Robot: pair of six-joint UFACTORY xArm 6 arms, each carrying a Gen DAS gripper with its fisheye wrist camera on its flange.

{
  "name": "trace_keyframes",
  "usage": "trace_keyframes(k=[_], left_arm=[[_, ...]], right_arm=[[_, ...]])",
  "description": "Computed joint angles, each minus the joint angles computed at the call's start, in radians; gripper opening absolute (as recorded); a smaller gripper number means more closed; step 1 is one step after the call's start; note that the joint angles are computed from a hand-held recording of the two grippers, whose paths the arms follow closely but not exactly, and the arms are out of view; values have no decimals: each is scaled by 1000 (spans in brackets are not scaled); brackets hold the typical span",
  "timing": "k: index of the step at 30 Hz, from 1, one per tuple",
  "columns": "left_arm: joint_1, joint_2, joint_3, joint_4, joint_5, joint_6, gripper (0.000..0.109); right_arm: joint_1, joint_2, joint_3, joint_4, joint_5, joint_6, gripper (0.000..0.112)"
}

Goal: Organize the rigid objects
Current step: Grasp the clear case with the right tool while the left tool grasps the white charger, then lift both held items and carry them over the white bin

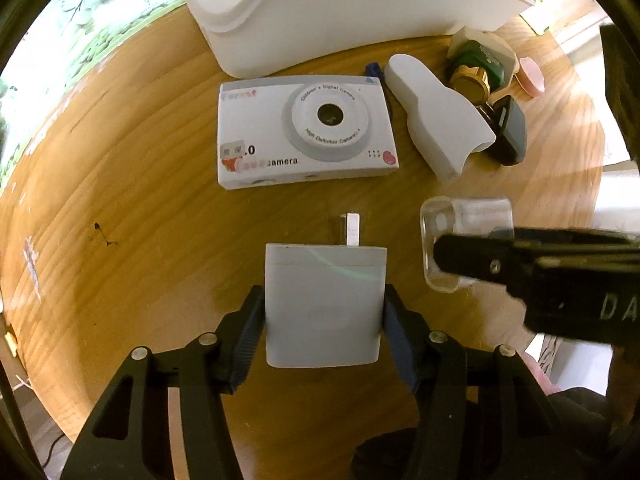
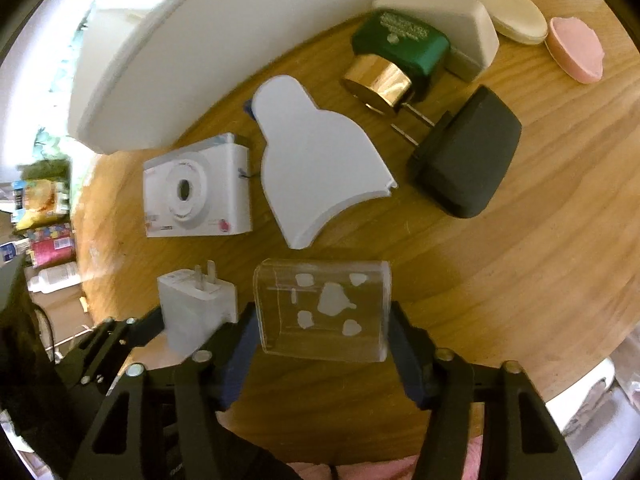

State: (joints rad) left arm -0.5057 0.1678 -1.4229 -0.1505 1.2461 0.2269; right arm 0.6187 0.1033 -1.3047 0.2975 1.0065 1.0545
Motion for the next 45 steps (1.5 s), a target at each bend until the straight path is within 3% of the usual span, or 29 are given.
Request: trace_keyframes(k=[11, 24, 32, 37, 45], left_arm=[[24, -57, 66, 6, 7, -92, 60], [37, -123, 48, 67, -5, -234, 59], [41, -89, -104, 120, 23, -320, 59], [1, -108, -92, 159, -24, -407, 59], [-61, -38, -220, 220, -32, -547, 59]], right_arm=[[31, -130, 139, 14, -39, 14, 60], [52, -275, 188, -165, 4, 57, 60], [27, -341, 196, -248, 0, -56, 60], [18, -350, 169, -316, -14, -124, 60], [-22, -399, 163, -410, -45, -228, 60]])
